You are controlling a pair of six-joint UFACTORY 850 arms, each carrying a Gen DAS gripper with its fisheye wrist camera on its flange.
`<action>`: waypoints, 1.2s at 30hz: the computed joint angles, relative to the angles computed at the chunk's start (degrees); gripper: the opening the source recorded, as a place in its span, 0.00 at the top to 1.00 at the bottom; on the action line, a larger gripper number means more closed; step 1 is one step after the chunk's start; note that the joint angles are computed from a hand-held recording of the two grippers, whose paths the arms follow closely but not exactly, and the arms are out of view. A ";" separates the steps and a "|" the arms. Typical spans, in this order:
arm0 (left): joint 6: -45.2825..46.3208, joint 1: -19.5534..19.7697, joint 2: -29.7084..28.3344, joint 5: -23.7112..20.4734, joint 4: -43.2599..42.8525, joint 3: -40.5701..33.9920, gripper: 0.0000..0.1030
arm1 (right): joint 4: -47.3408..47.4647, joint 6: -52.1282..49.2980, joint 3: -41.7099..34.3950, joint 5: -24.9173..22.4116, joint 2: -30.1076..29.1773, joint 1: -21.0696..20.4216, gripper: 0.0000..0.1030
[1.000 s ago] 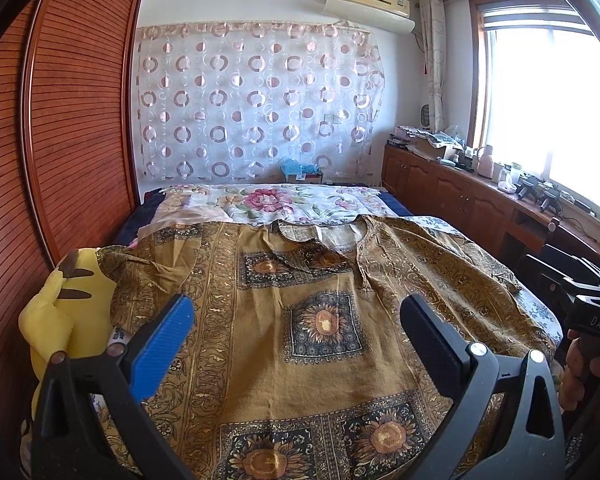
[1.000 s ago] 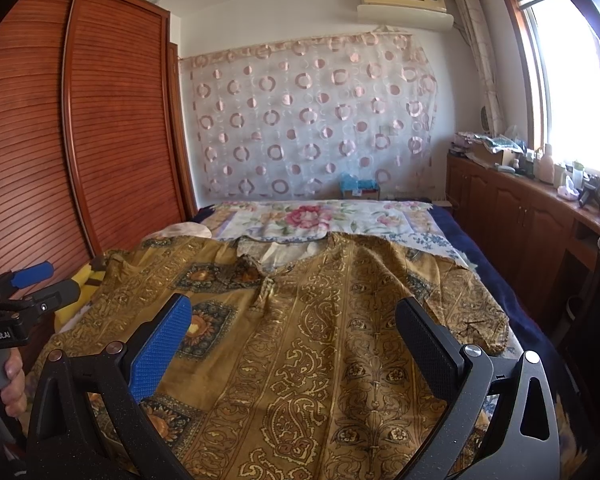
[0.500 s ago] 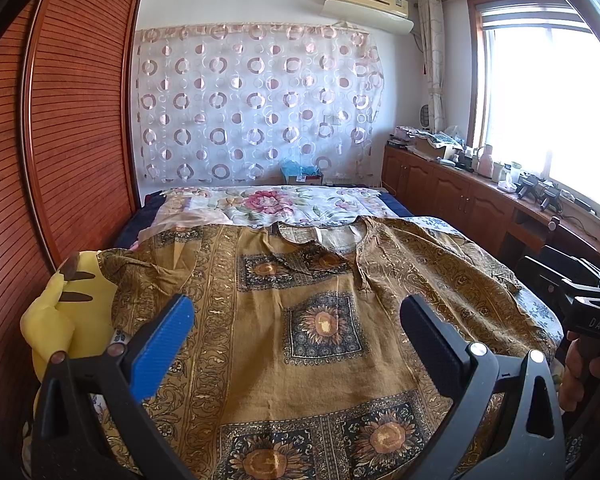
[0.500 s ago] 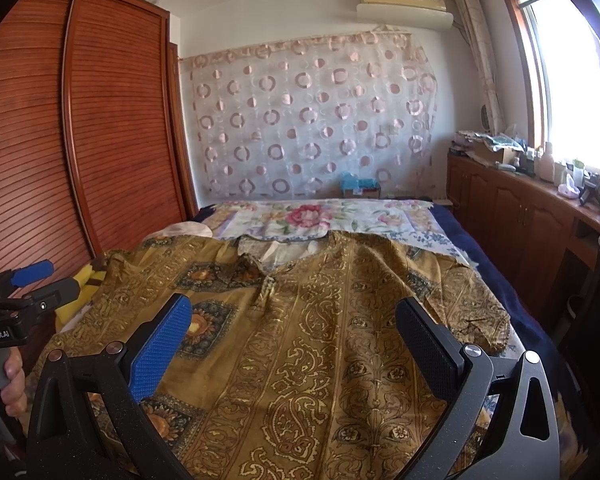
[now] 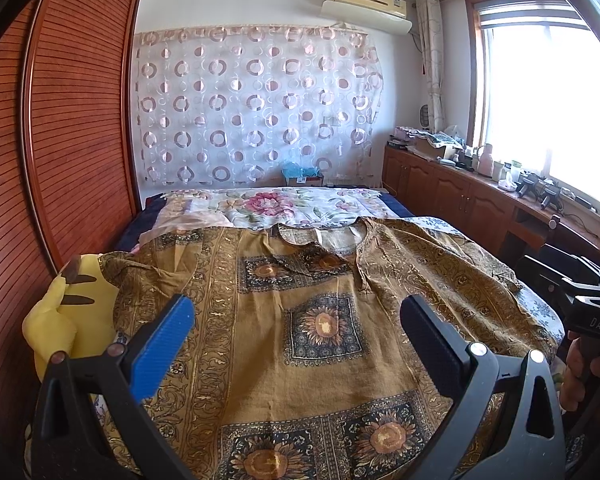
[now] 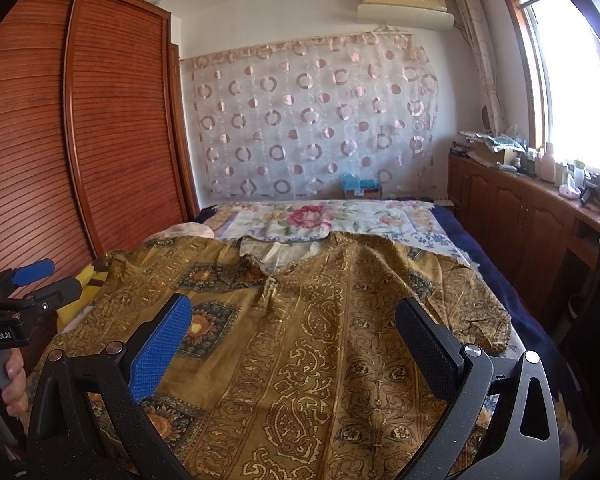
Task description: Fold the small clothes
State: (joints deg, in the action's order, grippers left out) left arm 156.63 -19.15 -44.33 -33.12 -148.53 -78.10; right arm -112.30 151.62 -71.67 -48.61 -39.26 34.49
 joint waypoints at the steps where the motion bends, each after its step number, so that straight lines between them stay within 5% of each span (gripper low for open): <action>1: -0.05 0.06 0.06 0.01 0.13 0.00 0.00 | 0.04 -0.05 -0.01 -0.01 0.00 0.01 0.00; 15: 0.89 -0.08 -0.78 1.70 -0.62 -0.81 0.00 | -0.96 1.35 0.19 0.85 -0.38 0.14 0.00; 36: -7.99 3.53 -9.05 10.42 9.63 -10.93 0.00 | -5.92 -1.92 -11.59 12.07 -10.20 -5.02 0.00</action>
State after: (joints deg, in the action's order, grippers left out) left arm 148.64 -15.62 -53.38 -22.70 -138.90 -89.03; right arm -118.23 149.70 -83.27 -36.54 -49.46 29.47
